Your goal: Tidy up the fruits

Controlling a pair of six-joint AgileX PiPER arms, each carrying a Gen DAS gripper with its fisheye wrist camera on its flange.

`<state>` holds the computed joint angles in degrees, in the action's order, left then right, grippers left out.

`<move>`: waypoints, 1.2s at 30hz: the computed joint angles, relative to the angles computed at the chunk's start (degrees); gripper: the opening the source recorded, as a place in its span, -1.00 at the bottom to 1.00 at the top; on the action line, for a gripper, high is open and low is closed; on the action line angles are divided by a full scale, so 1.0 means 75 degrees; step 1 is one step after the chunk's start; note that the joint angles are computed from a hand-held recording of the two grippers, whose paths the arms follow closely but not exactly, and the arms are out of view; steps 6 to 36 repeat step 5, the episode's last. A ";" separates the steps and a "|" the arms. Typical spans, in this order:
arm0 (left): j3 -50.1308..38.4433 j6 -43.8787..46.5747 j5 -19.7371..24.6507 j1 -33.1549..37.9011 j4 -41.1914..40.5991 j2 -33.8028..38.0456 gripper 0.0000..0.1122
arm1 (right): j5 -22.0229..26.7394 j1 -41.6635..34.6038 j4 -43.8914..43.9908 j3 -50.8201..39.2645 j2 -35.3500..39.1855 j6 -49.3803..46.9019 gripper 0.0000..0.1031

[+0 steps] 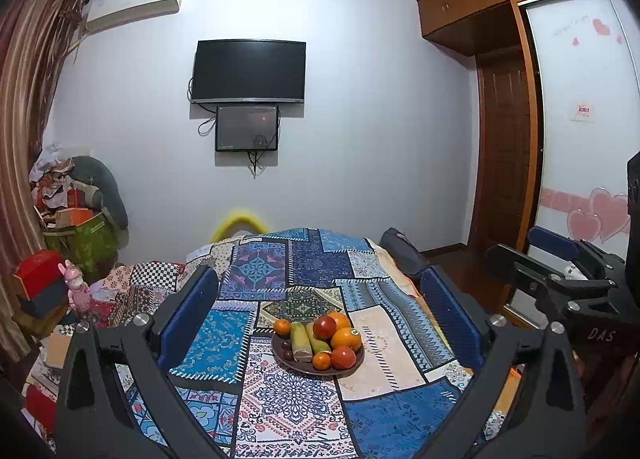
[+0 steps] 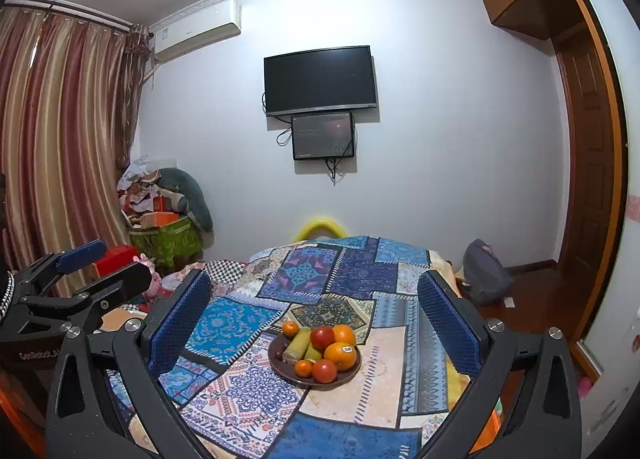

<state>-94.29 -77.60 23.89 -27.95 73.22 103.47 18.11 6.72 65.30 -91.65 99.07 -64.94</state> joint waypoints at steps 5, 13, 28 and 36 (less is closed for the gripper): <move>-0.0044 0.0341 -0.0048 0.0038 -0.0377 0.0018 0.83 | 0.0055 -0.0029 -0.0062 -0.0023 0.0017 0.0023 1.00; -0.0044 0.0341 -0.0048 0.0038 -0.0377 0.0018 0.83 | 0.0055 -0.0029 -0.0062 -0.0023 0.0017 0.0023 1.00; -0.0044 0.0341 -0.0048 0.0038 -0.0377 0.0018 0.83 | 0.0055 -0.0029 -0.0062 -0.0023 0.0017 0.0023 1.00; -0.0044 0.0341 -0.0048 0.0038 -0.0377 0.0018 0.83 | 0.0055 -0.0029 -0.0062 -0.0023 0.0017 0.0023 1.00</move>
